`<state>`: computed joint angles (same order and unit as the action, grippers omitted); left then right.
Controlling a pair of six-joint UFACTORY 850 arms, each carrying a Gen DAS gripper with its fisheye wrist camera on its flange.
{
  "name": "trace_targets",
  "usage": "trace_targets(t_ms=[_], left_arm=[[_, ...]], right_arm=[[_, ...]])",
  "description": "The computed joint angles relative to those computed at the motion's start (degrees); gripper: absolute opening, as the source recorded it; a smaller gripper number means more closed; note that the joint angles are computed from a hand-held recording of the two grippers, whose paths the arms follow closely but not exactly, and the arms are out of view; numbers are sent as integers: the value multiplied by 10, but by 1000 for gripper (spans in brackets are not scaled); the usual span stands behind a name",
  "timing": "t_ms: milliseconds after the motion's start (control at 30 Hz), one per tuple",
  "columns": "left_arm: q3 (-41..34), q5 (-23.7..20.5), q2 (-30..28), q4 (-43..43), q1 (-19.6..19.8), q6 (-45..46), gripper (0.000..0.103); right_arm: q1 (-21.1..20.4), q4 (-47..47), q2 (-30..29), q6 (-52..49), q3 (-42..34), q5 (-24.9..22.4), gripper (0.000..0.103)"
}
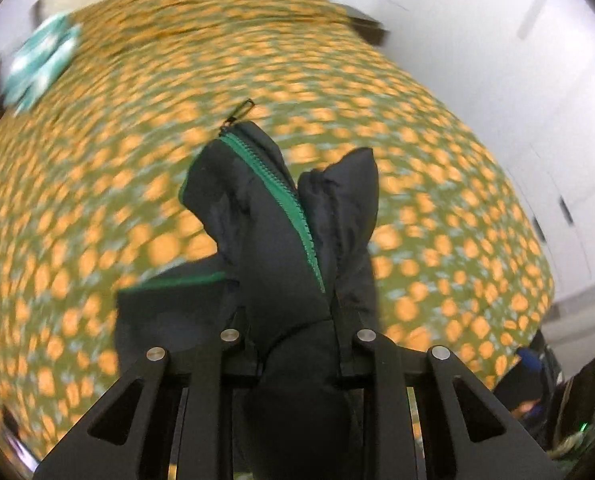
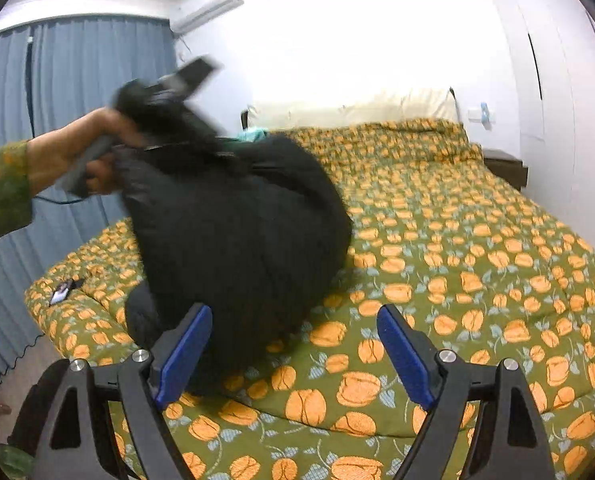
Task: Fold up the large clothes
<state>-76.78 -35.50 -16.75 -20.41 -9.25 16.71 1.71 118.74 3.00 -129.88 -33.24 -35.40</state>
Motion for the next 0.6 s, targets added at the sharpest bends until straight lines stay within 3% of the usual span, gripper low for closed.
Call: trace_targets(t_ms=[133, 200, 333, 367, 600], left_arm=[[73, 20, 20, -62, 66, 54, 23], [109, 31, 24, -112, 97, 99, 24], [153, 43, 23, -225, 136, 190, 29], [161, 43, 22, -251, 145, 212, 30], [188, 26, -1, -382, 188, 334, 34]], right_arm=[[18, -54, -26, 50, -28, -7, 86], [33, -95, -52, 97, -60, -8, 80], [78, -188, -124, 211, -159, 8, 44], [95, -214, -150, 246, -196, 18, 39], [193, -445, -312, 503, -434, 21, 39]])
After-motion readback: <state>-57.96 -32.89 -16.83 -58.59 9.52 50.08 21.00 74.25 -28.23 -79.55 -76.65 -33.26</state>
